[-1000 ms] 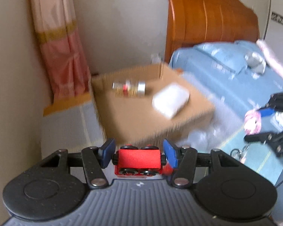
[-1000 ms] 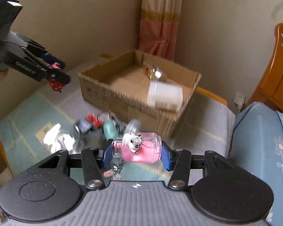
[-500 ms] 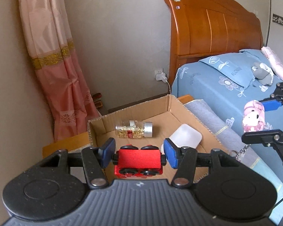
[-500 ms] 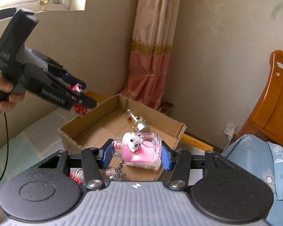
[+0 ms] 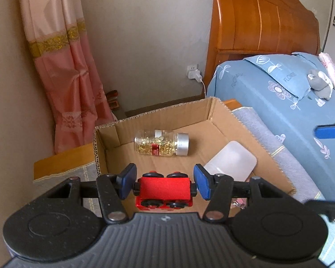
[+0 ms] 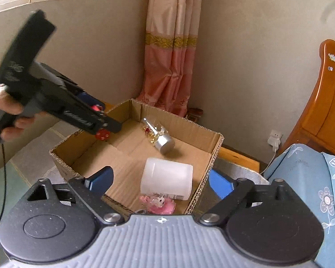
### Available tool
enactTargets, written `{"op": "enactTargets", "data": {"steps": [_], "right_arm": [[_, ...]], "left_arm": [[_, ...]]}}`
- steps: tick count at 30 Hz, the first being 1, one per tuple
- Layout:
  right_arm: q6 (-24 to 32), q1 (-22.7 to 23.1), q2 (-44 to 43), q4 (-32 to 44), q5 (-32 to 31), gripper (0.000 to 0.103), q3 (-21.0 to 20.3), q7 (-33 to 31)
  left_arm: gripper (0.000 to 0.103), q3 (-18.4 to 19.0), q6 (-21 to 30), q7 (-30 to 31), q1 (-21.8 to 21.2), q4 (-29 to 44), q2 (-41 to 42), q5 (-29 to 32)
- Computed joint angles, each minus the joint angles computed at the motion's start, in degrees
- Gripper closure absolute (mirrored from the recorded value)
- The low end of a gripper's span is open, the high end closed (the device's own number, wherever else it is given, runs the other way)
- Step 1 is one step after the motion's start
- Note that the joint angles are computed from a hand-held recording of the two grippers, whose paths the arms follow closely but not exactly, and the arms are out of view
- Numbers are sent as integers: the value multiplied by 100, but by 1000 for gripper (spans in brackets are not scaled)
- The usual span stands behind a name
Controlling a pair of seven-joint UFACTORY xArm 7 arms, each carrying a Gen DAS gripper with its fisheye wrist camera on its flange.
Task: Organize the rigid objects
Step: 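Carry the red train into the box with the left tool while the right tool carries the pink charm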
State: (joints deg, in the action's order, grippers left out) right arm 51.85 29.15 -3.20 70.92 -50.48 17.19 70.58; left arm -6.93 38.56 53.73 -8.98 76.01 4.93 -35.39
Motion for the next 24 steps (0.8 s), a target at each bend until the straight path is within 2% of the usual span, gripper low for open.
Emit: {"op": "enactTargets", "data": {"steps": [2,6,10,11,12,13,17,24], "right_arm": [[39,12,-36,-59,-65,0,25,166],[-20,30,-130,-215,33,0,75,336],[163,74,-173,-288,-36,0,182,614],[182,89,-193,-307,-21,0,196,647],[191,99,-220,-334,-20,0,211,685],[198,107,-240,-354,-20,0,227,726],[299,141,-279,-370,-3,0,293,777],[315,190,-284,-367,-34,0,376,954]], "left_arm": [[47,-8,-28,-130,-28,81,111,125],[47,-55,-128,-399,-61,300,350,374],[45,-116,-309,-658,-69,451,536,547],[36,-135,-408,-720,-70,440,558,558],[23,-140,-490,-818,-66,422,563,576],[18,-145,-585,-908,-57,376,545,581],[16,-182,-541,-729,76,229,384,399],[6,-42,-529,-280,135,-288,-190,-108]]}}
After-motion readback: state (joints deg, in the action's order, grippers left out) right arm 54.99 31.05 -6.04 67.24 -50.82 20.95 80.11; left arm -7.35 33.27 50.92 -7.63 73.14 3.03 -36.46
